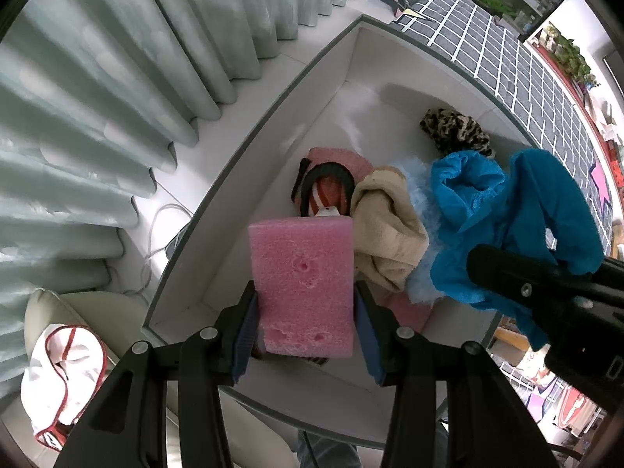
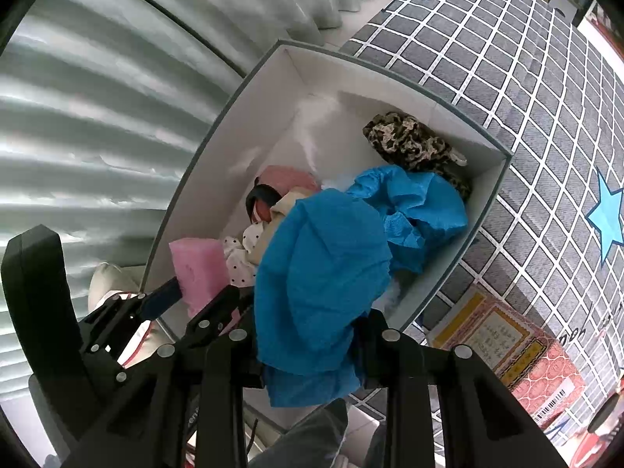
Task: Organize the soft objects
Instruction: 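Lower the pink sponge with the left gripper while the right lowers the blue cloth, open both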
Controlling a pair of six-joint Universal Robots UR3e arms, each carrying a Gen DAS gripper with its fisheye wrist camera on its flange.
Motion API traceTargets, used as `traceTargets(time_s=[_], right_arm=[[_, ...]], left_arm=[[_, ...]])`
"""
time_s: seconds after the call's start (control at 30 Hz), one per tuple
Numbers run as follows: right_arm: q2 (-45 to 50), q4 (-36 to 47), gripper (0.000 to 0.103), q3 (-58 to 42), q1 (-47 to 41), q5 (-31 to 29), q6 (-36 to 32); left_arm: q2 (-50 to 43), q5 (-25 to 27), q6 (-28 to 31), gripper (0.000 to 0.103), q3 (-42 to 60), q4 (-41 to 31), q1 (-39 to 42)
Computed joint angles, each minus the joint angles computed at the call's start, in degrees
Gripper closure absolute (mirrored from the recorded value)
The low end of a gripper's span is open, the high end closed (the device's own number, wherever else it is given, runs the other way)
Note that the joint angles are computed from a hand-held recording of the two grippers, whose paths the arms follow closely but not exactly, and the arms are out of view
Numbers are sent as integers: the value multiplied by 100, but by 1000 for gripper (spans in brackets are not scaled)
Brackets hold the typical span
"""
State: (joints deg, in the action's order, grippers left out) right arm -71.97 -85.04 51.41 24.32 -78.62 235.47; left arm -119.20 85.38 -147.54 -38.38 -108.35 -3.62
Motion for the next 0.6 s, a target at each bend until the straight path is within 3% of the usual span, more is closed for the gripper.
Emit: traceTargets(time_s=[0.1, 0.13, 0.17, 0.2, 0.23, 0.3, 0.4, 0.43, 0.5, 0.6], right_arm=[[-47, -62, 71, 54, 1, 2, 29], [-83, -120, 71, 105, 0, 8, 43], [-110, -151, 71, 139, -6, 30, 31], [-112, -135, 67, 118, -4, 30, 11], [-101, -77, 46, 45, 17, -14, -13], [-109, -2, 19, -63, 62, -120, -1], [-105, 204, 16, -307, 139, -333, 76], [-104, 304, 3, -410, 176, -438, 125], [-22, 667, 0, -838, 332, -838, 275], [59, 980, 0, -1312, 474, -1117, 337]], left_arm=[[-9, -245, 61, 51, 91, -168, 100], [6, -330, 65, 40, 94, -201, 133], [36, -358, 68, 21, 72, -198, 148], [108, -334, 85, 17, -42, -101, 139], [197, -291, 132, 16, -178, 22, 124], [322, -196, 236, 16, -372, 185, 98], [747, -214, 383, 16, -1012, 791, 145], [928, -213, 400, 16, -1227, 1046, 164], [1211, -368, 434, 16, -1459, 1315, 277], [1183, -667, 535, 16, -1054, 835, 481]])
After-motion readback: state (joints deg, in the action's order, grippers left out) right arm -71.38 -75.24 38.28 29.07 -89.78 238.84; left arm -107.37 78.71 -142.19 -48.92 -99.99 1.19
